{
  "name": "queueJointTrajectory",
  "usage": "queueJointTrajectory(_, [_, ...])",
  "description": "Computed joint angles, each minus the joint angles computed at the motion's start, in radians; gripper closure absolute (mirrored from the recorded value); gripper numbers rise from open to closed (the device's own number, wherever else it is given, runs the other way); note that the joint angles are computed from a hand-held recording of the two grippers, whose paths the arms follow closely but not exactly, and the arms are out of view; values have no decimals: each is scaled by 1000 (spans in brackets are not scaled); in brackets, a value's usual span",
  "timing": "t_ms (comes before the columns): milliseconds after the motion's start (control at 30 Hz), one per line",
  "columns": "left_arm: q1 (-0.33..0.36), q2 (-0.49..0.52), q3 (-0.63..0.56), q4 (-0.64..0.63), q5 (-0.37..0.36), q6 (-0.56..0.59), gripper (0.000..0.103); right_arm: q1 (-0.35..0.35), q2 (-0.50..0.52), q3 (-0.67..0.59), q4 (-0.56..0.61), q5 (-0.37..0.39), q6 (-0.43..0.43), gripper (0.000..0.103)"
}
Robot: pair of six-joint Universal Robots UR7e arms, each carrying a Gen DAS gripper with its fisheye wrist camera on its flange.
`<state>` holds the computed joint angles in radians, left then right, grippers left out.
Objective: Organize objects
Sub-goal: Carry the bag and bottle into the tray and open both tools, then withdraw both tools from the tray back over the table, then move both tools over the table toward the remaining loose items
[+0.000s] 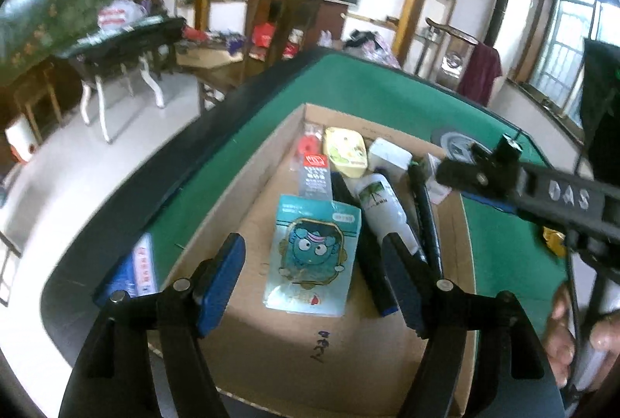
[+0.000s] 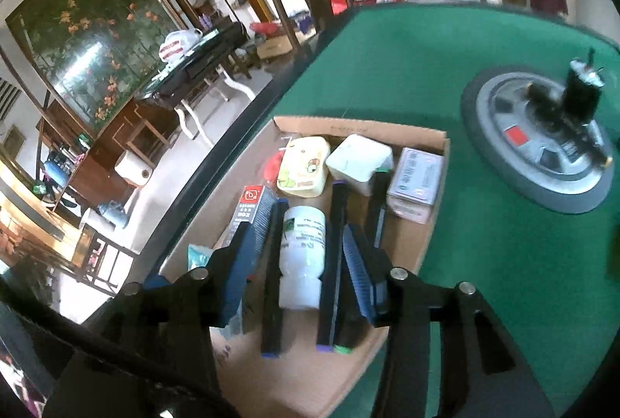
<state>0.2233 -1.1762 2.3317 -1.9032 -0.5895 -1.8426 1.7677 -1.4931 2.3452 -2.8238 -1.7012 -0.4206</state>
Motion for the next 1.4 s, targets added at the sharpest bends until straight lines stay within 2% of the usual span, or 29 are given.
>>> queueJointTrajectory(167, [-42, 54, -91, 288, 12, -209, 36, -12, -62, 52, -52, -5, -40, 57])
queueJointTrajectory(267, [-57, 94, -147, 430, 15, -310, 24, -17, -94, 82, -102, -28, -81, 54])
queueJointTrajectory(367, [-73, 144, -209, 576, 14, -414, 24, -25, -126, 117, -153, -34, -116, 52])
queueJointTrajectory(467, [-81, 180, -256, 666, 7, -470, 18, -36, -156, 145, -180, -37, -149, 48])
queueJointTrajectory(767, [-93, 262, -350, 786, 10, -515, 14, -93, -226, 170, -145, -16, -178, 48])
queueJointTrajectory(1100, [-92, 296, -380, 779, 6, -485, 14, -118, -250, 188, -140, -12, -191, 48])
queueJointTrajectory(1400, [-101, 308, -390, 797, 7, -504, 14, -125, -265, 202, -131, -11, -177, 48])
